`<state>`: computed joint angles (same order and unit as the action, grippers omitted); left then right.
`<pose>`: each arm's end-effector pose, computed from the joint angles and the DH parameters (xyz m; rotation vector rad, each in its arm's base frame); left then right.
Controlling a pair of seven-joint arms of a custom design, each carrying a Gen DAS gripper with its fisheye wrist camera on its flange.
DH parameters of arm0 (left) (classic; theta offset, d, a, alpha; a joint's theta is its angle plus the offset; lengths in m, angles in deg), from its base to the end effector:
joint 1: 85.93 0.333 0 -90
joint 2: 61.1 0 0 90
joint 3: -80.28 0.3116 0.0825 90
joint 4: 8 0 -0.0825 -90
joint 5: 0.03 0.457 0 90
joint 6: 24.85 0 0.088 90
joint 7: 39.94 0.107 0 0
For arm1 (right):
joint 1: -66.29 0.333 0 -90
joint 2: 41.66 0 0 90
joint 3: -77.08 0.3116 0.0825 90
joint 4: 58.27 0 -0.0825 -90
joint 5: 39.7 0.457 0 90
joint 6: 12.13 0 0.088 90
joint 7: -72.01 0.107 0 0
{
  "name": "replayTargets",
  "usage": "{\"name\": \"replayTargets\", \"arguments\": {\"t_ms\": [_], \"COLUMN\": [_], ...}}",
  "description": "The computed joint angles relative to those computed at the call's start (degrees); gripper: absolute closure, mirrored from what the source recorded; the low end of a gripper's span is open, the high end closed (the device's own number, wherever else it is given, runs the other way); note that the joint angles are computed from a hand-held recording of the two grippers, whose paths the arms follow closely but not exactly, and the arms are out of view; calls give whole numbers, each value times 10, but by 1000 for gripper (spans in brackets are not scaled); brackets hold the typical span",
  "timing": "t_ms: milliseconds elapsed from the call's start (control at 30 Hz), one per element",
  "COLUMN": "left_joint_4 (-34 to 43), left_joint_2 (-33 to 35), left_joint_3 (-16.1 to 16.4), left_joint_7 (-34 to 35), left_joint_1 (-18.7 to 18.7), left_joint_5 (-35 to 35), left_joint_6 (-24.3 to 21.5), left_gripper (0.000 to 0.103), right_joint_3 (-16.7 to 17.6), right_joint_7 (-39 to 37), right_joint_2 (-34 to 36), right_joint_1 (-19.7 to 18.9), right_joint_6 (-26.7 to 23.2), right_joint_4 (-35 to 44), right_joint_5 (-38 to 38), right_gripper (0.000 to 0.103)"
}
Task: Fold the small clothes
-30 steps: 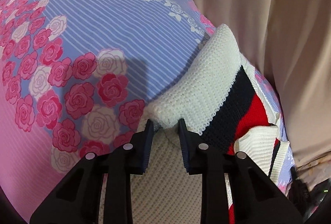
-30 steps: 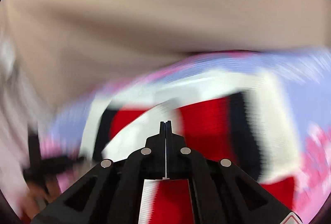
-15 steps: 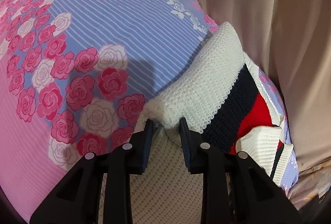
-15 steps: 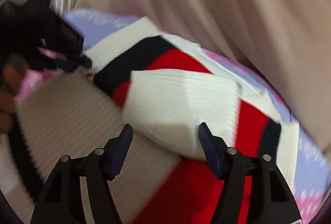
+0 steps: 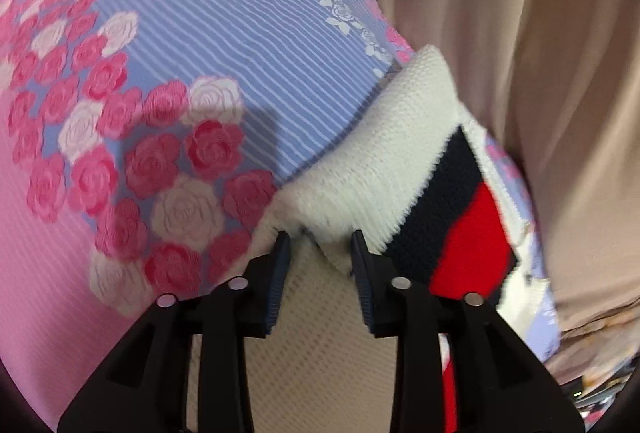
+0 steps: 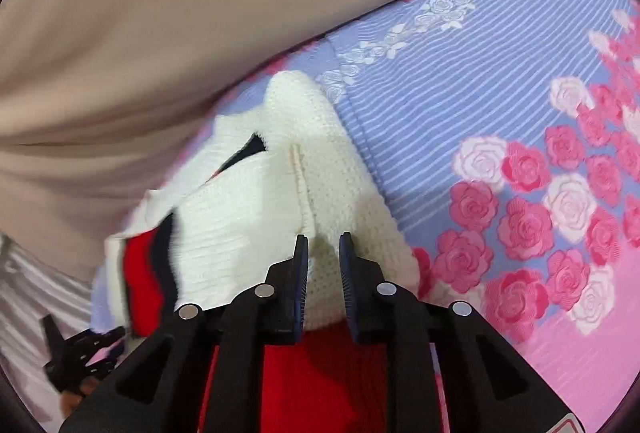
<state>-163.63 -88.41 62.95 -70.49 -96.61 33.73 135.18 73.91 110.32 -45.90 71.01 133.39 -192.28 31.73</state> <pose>0.4058 -0.2333 0.3656 -2.7292 0.6506 -0.9427 0.5719 0.0042 0.3354 -1.5782 1.6701 0.0779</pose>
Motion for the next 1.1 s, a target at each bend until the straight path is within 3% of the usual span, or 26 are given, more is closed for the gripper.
{"name": "replayTargets", "arguments": {"t_ms": [100,167,200,233,267,300,400,467,533,567,633,700,733,767,800,867,933,967,1033,1100], "left_joint_4": [1,6,9,10,9,9,18,18,18,17,21,25,27,34,38,37,43,45,68,101], "left_joint_2": [17,32,31,24,5,-12,-34,-4,32,33,29,35,36,43,44,27,-11,-21,-17,32], "left_joint_3": [-3,-3,-10,-19,-33,-49,-48,-21,4,-5,-16,-16,-14,-10,-3,3,-21,-33,-36,-15], "left_joint_7": [-31,-43,-54,-63,-78,-95,-72,-53,-37,-52,-50,-47,-43,-34,-21,4,18,17,33,64], "left_joint_1": [15,22,33,42,53,65,42,22,3,10,13,11,8,5,-3,-18,-27,-27,-25,-12], "left_joint_5": [4,2,10,21,37,58,71,55,21,30,48,56,56,53,43,28,41,56,83,104], "left_joint_6": [52,69,70,65,50,37,-41,-30,-10,-6,-25,-31,-36,-40,-44,-63,-133,-152,-165,-124], "left_gripper": [65,67,83,95,95,96,96,96,96,95,95,94,93,93,91,89,92,91,82,80], "right_joint_3": [1,6,5,9,14,16,9,-6,-14,9,12,17,18,20,16,17,27,38,34,43], "right_joint_7": [-34,-12,8,24,56,60,-91,-145,-85,-4,56,-18,-21,15,39,56,58,19,-22,-32], "right_joint_2": [-8,6,16,34,44,44,-30,-58,-15,28,54,26,27,45,61,39,-11,-40,-60,-41], "right_joint_1": [12,16,14,17,19,18,20,26,46,30,16,15,18,19,15,11,26,34,66,90], "right_joint_6": [-3,-2,-7,-4,-7,-18,-39,-49,-2,20,-10,6,16,27,6,13,95,128,112,77], "right_joint_4": [-4,11,22,38,53,60,29,12,30,45,53,31,30,39,47,29,-11,-28,-30,-5], "right_joint_5": [41,13,-18,-35,-67,-68,81,130,52,-25,-58,22,22,-17,-24,-4,-3,24,24,-22], "right_gripper": [44,41,46,69,91,95,96,97,97,97,97,97,97,97,99,97,84,84,84,86]}}
